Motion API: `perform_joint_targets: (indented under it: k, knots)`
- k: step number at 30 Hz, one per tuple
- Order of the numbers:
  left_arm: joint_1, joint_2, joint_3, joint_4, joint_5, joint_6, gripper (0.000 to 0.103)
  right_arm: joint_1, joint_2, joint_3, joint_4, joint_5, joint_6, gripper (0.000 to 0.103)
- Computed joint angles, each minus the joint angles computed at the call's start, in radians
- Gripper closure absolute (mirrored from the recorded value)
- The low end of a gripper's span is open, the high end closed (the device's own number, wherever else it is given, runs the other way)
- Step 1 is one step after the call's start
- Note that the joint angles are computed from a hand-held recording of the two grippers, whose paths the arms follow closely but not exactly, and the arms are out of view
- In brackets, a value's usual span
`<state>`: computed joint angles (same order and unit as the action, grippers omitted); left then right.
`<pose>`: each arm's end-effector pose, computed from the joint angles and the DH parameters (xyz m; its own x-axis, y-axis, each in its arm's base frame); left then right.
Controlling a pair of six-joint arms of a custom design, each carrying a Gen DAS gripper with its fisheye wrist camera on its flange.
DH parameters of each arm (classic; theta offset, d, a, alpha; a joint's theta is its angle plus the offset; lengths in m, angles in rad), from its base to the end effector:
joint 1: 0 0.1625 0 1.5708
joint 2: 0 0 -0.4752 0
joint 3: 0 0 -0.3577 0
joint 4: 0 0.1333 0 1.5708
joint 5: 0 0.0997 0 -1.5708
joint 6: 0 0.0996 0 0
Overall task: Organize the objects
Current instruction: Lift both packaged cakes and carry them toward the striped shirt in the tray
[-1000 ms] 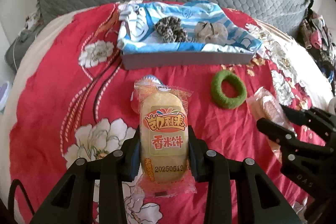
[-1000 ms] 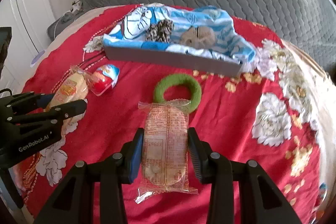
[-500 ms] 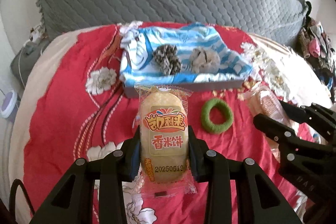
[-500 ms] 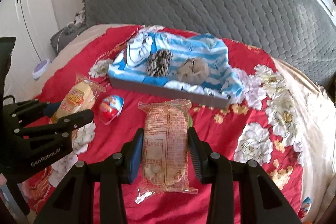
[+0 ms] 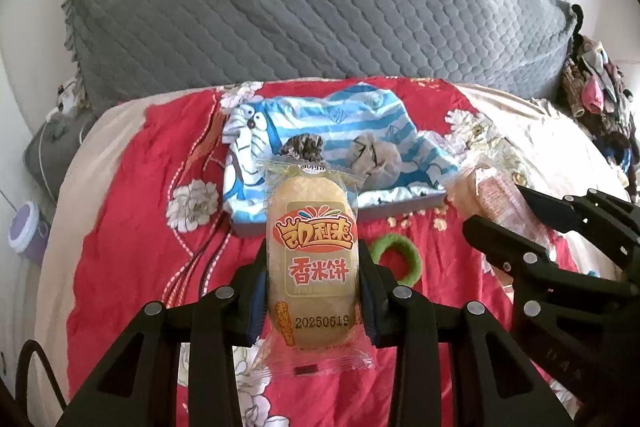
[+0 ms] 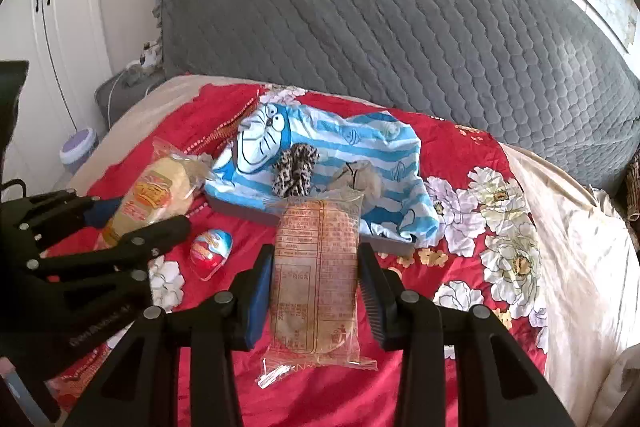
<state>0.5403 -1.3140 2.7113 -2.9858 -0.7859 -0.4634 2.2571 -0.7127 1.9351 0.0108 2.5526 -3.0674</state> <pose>-0.1382 -0.3204 0.2011 -0.7184 0.3071 -0.6242 0.5995 0.7284 -0.3317 0.2963 -0.2820 0.0518 -0.6469 -0.0845 0.7579 -0.5515 0.7382 -0.3885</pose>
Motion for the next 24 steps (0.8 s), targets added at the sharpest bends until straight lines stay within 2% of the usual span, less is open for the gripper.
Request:
perform_joint_targets:
  k: [6,9,13,16,24]
  knots:
    - [-0.003,-0.003,-0.047,0.047,0.011,0.025,0.064,0.007,-0.019,-0.024,0.016,0.005,-0.007,0.062]
    - [-0.004,-0.006,-0.075,0.057,0.020,0.042,0.064,-0.003,-0.041,-0.036,0.042,-0.019,0.020,0.062]
    - [-0.005,0.001,-0.117,0.066,0.041,0.067,0.064,0.003,-0.053,-0.068,0.064,0.010,-0.014,0.062]
    - [0.000,0.011,-0.152,0.074,0.048,0.097,0.064,0.002,-0.067,-0.100,0.101,0.010,-0.008,0.062]
    - [0.042,0.046,-0.264,0.057,0.087,0.219,0.064,0.019,-0.077,-0.215,0.194,0.049,-0.054,0.062]
